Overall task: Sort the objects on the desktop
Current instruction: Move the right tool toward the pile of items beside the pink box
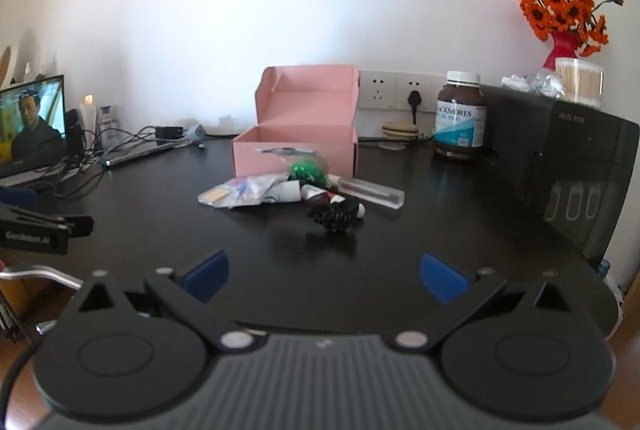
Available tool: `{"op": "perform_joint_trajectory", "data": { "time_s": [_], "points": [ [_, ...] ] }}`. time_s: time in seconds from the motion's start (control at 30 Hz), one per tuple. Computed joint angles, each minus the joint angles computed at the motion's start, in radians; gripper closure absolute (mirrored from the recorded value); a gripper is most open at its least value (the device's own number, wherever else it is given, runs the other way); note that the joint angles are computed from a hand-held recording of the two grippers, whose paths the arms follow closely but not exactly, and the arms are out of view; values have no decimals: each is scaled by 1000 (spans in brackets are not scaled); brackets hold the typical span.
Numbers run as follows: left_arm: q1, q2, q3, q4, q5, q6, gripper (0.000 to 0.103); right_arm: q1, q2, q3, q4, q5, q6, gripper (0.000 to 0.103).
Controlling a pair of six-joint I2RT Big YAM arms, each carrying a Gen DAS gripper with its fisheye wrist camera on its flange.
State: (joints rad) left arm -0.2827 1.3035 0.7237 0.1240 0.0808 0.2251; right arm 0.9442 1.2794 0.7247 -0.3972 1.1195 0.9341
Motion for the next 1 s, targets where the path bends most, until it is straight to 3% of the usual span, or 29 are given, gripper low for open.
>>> {"op": "perform_joint_trajectory", "data": {
  "time_s": [0.2,0.4,0.57,0.73,1.0],
  "points": [
    [-5,43,35,-4,7,9,0,-44,-9,-19,109,-36,-107,1],
    [2,83,85,-23,62,22,0,-81,-6,-30,213,-68,-213,1],
    [-12,118,120,-9,18,22,0,-118,3,-32,248,-106,-233,1],
    [-9,156,162,-40,21,17,0,-151,22,-29,290,-146,-260,1],
    [-6,192,200,-38,4,17,0,-189,36,-12,354,-183,-375,1]
  ]
}}
